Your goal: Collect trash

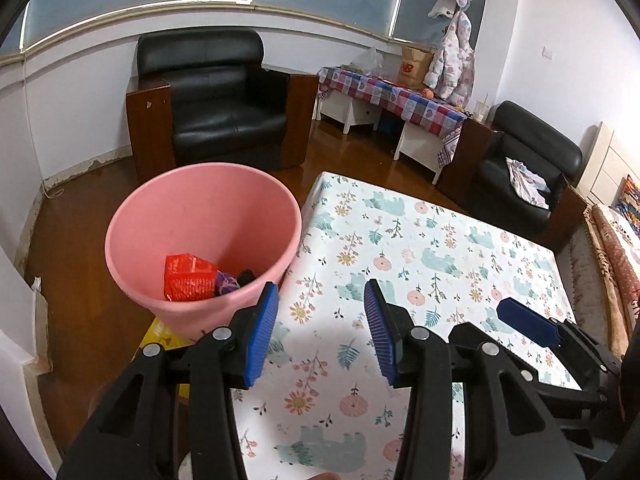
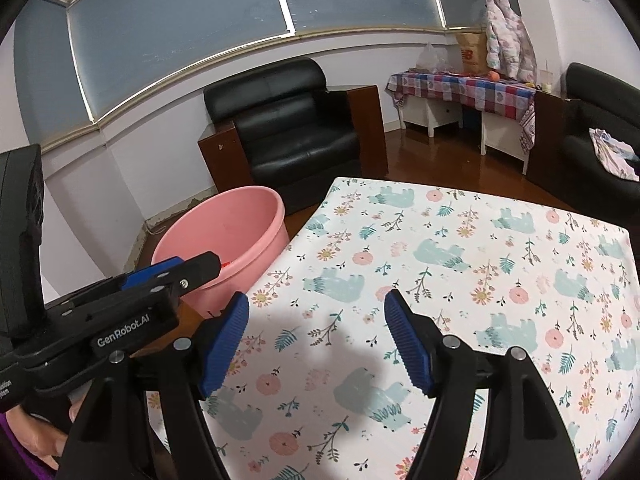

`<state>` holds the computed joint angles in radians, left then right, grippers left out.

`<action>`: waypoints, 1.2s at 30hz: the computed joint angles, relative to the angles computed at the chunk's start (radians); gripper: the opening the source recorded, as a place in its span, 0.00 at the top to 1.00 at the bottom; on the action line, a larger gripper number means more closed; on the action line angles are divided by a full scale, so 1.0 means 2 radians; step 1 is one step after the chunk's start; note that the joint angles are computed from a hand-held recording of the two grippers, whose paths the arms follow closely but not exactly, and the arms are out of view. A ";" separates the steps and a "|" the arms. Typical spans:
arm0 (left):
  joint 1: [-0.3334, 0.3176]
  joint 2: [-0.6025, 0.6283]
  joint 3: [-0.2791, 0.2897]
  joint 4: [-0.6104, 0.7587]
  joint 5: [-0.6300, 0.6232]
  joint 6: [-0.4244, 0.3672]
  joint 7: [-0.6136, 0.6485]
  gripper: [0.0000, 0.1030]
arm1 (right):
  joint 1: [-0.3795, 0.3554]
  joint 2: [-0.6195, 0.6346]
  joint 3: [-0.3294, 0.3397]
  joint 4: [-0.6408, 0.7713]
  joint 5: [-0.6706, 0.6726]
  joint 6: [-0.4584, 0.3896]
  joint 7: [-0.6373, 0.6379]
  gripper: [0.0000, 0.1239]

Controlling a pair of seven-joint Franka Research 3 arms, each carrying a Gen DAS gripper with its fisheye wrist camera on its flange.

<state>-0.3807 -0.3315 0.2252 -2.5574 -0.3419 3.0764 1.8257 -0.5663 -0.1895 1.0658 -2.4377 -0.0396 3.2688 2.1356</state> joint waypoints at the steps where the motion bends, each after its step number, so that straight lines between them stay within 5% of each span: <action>1: 0.002 -0.001 -0.003 -0.002 0.001 0.002 -0.002 0.56 | 0.005 -0.002 -0.005 -0.002 0.002 0.000 0.001 0.44; 9: 0.002 -0.012 -0.004 -0.020 0.032 0.027 -0.025 0.56 | 0.021 -0.024 -0.022 -0.012 0.011 -0.002 0.007 0.44; 36: -0.003 -0.036 0.017 -0.051 0.149 0.052 -0.116 0.56 | 0.001 -0.100 0.000 -0.042 0.041 0.010 0.039 0.44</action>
